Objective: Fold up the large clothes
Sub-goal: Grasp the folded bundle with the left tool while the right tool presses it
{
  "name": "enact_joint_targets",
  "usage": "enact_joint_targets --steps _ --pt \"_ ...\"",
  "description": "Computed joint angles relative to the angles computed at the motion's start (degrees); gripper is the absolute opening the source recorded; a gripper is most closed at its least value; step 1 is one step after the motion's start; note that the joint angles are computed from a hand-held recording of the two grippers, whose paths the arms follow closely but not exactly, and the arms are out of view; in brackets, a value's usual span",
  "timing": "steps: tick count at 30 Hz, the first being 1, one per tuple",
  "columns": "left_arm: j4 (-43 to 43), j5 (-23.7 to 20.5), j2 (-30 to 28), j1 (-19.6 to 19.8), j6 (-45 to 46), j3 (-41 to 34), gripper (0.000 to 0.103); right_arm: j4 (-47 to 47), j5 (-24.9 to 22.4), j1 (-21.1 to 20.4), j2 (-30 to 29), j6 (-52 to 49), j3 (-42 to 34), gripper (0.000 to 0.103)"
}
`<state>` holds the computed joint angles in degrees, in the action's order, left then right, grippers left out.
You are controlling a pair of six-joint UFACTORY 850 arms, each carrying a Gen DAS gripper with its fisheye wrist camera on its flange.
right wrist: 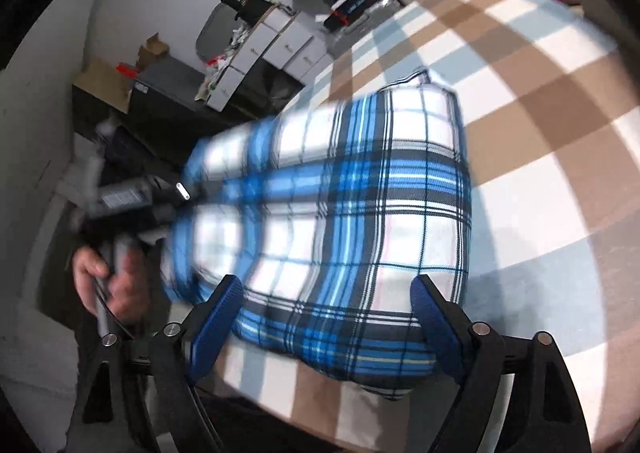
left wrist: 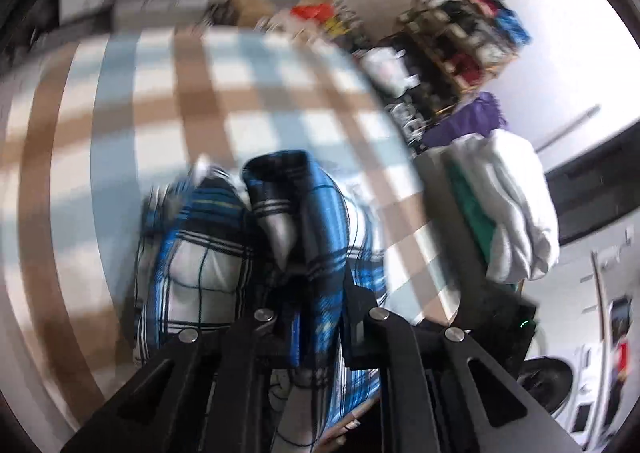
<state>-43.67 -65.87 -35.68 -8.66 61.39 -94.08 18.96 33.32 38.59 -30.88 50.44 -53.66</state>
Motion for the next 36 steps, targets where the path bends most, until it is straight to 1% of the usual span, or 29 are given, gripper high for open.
enact_joint_targets --steps 1,3,5,7,8,9,12,13,14,15,16,19,20,21,22,23,24,25,26,28,29,30,31,32,33,34,36 --pt "0.13 1.07 0.53 -0.13 1.47 0.23 0.009 1.09 -0.93 0.45 -0.08 -1.98 -0.53 0.075" --pt "2.74 5.79 -0.27 -1.22 2.11 0.1 0.009 4.56 -4.81 0.98 -1.0 -8.59 -3.23 0.073" --pt "5.88 9.72 -3.33 -1.35 -0.19 -1.11 0.009 13.3 -8.97 1.8 -2.22 -19.8 -6.41 0.073" --pt "8.23 10.56 -7.13 -1.12 -4.17 -3.72 0.009 18.44 -10.75 2.15 -3.03 -26.16 -8.17 0.073" --pt "8.75 11.8 -8.87 -0.77 -6.13 -4.73 0.007 19.29 -10.85 2.23 -3.29 -27.13 -8.59 0.073" --pt "8.18 13.81 -10.15 -0.24 -7.61 -5.22 0.003 18.83 -10.76 2.24 -3.35 -26.49 -8.57 0.073" --pt "6.98 14.47 -12.78 1.97 -12.03 -6.96 0.003 15.13 -9.41 2.23 -3.25 -19.87 -7.49 0.073" --pt "5.03 12.04 -13.38 3.05 -11.94 -7.8 0.003 14.99 -9.12 2.18 -3.14 -18.76 -7.3 0.075" --pt "3.0 10.52 -12.82 3.94 -10.86 -7.65 0.003 14.12 -8.86 2.05 -3.02 -17.5 -7.08 0.075" --pt "1.03 10.86 -11.16 4.57 -8.94 -6.08 0.003 14.11 -8.72 2.04 -2.98 -17.0 -7.03 0.076" --pt "-1.85 10.91 -8.61 5.51 -5.04 -3.63 0.003 14.25 -8.68 2.04 -2.96 -17.02 -7.02 0.076" --pt "-5.96 8.94 -2.76 6.87 3.51 2.09 0.004 15.37 -8.8 2.0 -2.86 -17.59 -7.15 0.076" --pt "-8.38 8.01 0.2 7.27 9.31 5.72 0.006 15.74 -8.8 1.99 -2.87 -17.74 -7.21 0.076" --pt "-9.39 7.82 1.96 7.29 12.71 8.08 0.016 16.25 -8.8 2.02 -2.85 -17.98 -7.25 0.076" --pt "-9.86 8.24 4.11 7.0 16.4 11.5 0.033 16.28 -8.6 1.96 -2.88 -17.54 -7.24 0.076" --pt "-9.5 8.35 4.61 6.51 18.35 12.93 0.042 15.53 -8.4 1.67 -3.03 -16.51 -7.26 0.076" --pt "-9.55 8.9 4.71 5.88 19.69 14.05 0.047 14.61 -7.63 1.72 -2.83 -14.55 -6.7 0.076" --pt "-9.35 10.51 4.36 5.19 20.14 15.66 0.047 13.29 -6.96 1.63 -2.72 -12.46 -6.26 0.076" --pt "-8.29 11.76 3.13 4.5 18.54 15.27 0.047 11.65 -6.29 1.29 -2.77 -10.25 -5.99 0.076" --pt "-4.72 16.6 -0.93 2.95 13.08 14.29 0.047 9.5 -4.96 1.01 -2.7 -7.09 -5.38 0.076" --pt "-3.72 18.19 -2.27 2.8 11.02 13.53 0.047 8.89 -4.27 0.98 -2.51 -6.05 -4.89 0.074" --pt "-4.73 18.2 -4.4 3.22 9.47 12.53 0.044 8.94 -3.84 1.01 -2.35 -5.85 -4.61 0.068" --pt "-8.13 16.33 -5.54 4.4 10.16 11.46 0.045 10.02 -3.65 1.22 -2.05 -6.57 -4.23 0.057" --pt "-9.14 16.8 -5.58 4.77 9.51 11.64 0.044 11.3 -3.74 1.39 -1.84 -7.78 -4.11 0.051" --pt "-7.91 16.45 -5.93 4.75 7.45 10.82 0.042 13.2 -4.13 1.62 -1.64 -9.68 -4.18 0.044" --pt "-7.4 16.15 -5.91 4.8 6.89 10.43 0.042 17.5 -4.18 2.14 -1.25 -13.98 -4.22 0.04" --pt "-9.3 18.97 -4.87 4.78 8.88 11.31 0.042 26.24 -3.03 3.17 -0.53 -24.26 -4.78 0.039"
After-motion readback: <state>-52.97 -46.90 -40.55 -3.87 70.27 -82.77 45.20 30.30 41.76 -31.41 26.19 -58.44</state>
